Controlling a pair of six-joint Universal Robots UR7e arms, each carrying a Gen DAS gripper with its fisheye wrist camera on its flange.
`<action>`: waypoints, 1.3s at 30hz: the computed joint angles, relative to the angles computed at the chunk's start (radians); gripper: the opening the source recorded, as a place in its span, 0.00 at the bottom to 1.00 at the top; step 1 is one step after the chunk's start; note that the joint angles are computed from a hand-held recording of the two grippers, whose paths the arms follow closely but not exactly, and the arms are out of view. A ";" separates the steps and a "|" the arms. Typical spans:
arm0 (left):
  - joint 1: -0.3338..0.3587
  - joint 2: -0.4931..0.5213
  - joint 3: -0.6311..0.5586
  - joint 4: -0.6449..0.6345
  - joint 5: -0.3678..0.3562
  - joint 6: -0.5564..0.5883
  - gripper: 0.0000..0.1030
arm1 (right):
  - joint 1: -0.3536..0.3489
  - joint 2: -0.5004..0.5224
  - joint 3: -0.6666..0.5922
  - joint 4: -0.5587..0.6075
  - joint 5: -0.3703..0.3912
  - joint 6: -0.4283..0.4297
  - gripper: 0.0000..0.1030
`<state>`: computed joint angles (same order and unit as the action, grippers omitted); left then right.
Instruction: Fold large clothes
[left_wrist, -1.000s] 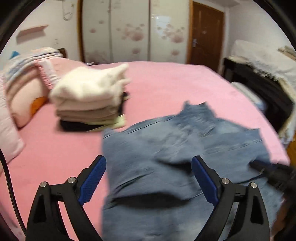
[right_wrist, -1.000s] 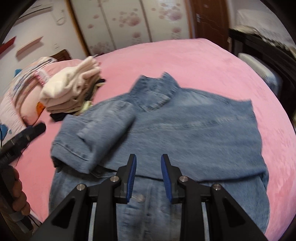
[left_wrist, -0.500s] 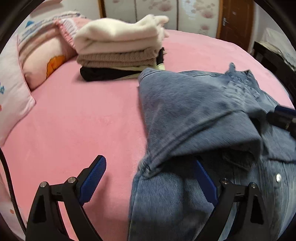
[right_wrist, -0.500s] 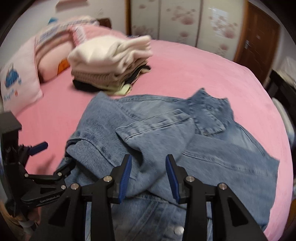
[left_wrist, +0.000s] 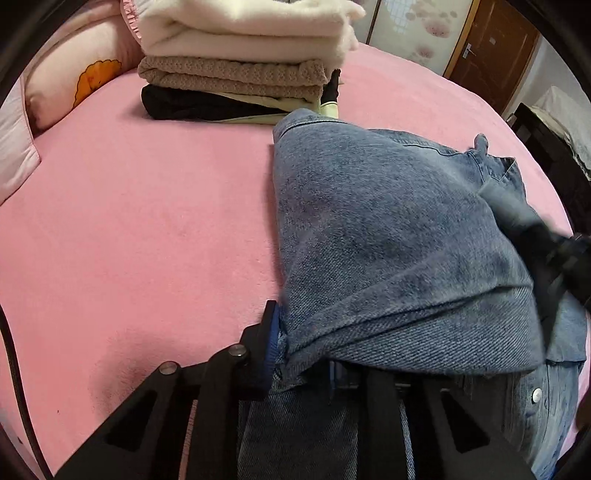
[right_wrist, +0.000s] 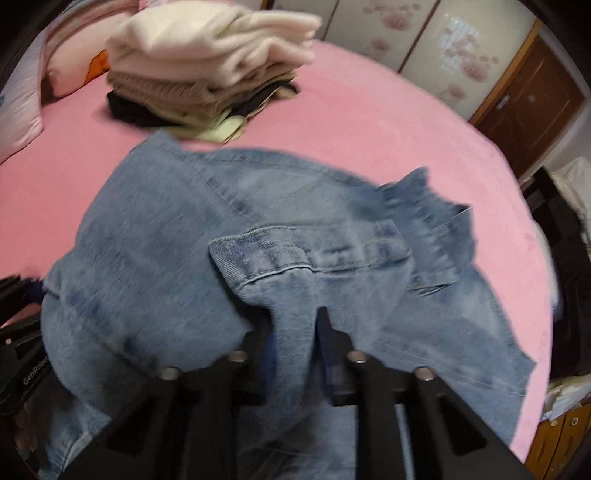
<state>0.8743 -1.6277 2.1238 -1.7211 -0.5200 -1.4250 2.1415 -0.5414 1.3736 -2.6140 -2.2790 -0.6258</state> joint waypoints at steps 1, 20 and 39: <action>-0.002 0.003 -0.002 0.010 0.003 -0.006 0.18 | -0.006 -0.019 0.007 -0.043 0.009 0.017 0.09; -0.056 0.038 -0.056 0.235 -0.017 -0.010 0.45 | -0.227 -0.478 0.370 0.065 0.179 0.320 0.20; -0.023 0.075 -0.106 -0.140 -0.025 0.304 0.46 | -0.316 -0.221 0.028 0.249 0.307 0.372 0.43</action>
